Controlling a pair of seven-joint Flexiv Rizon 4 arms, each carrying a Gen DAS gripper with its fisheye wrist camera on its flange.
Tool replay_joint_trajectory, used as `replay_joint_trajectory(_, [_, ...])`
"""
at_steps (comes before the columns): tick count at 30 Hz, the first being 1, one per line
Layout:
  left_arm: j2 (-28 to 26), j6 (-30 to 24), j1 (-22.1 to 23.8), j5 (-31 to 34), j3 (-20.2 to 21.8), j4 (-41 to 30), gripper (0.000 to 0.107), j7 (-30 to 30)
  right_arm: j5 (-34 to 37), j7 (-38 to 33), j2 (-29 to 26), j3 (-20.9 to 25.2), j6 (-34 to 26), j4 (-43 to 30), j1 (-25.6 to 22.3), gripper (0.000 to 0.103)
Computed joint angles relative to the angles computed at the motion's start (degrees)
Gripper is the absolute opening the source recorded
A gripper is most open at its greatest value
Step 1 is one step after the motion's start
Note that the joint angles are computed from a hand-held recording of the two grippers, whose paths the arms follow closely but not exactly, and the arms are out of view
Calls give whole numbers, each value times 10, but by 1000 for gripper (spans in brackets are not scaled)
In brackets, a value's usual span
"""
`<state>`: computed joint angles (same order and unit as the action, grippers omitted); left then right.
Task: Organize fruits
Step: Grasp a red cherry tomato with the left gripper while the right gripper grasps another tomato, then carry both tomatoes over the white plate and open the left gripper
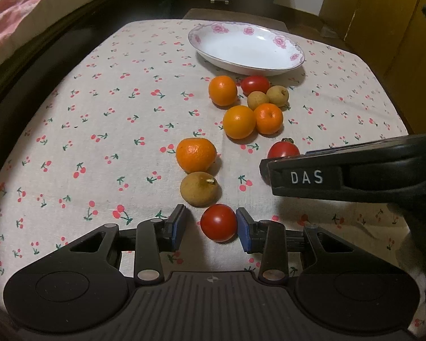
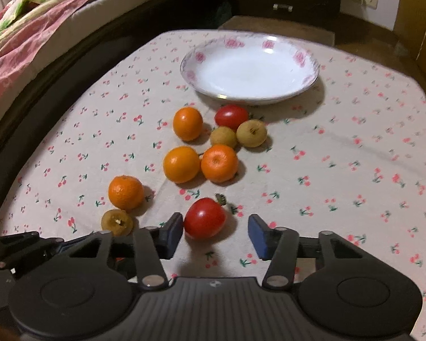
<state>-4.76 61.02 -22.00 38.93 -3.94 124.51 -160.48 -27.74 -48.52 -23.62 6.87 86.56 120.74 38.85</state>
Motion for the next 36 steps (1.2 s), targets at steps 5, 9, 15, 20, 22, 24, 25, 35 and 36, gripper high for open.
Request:
replay_joint_trajectory(5, [-2,-7,-2,0,-2,-3,48,7,-19,-5,2,-11,-8,-1,7,35])
replay_joint_trajectory(9, [0,-11,-2,-6,-3,-2,48,19,-21,-10,6,-11,-3,7,1,34])
replay_joint_trajectory(15, [6,-22,-1,-12,-4,0,38,15,-25,-10,15,-11,3,20,-4,34])
replay_joint_trajectory(20, [9,-27,0,-13,-7,2,35,16,-30,-10,26,-14,10,31,-2,33])
replay_joint_trajectory(22, [7,-32,0,-10,-9,-2,35,14,-29,-12,30,-11,9,36,-6,33])
replay_joint_trajectory(24, [6,-37,-1,-10,-10,-4,35,14,-16,-18,35,6,3,39,-20,33])
replay_joint_trajectory(25, [7,-38,-1,-12,-10,-4,35,15,-11,-18,39,9,1,41,-24,33])
replay_joint_trajectory(35, [16,-65,-2,-19,-19,-18,34,17,-12,-19,63,23,1,58,-46,33])
replay_joint_trajectory(36, [15,-68,-2,-22,-19,-20,34,17,0,-29,60,35,-3,53,-56,33])
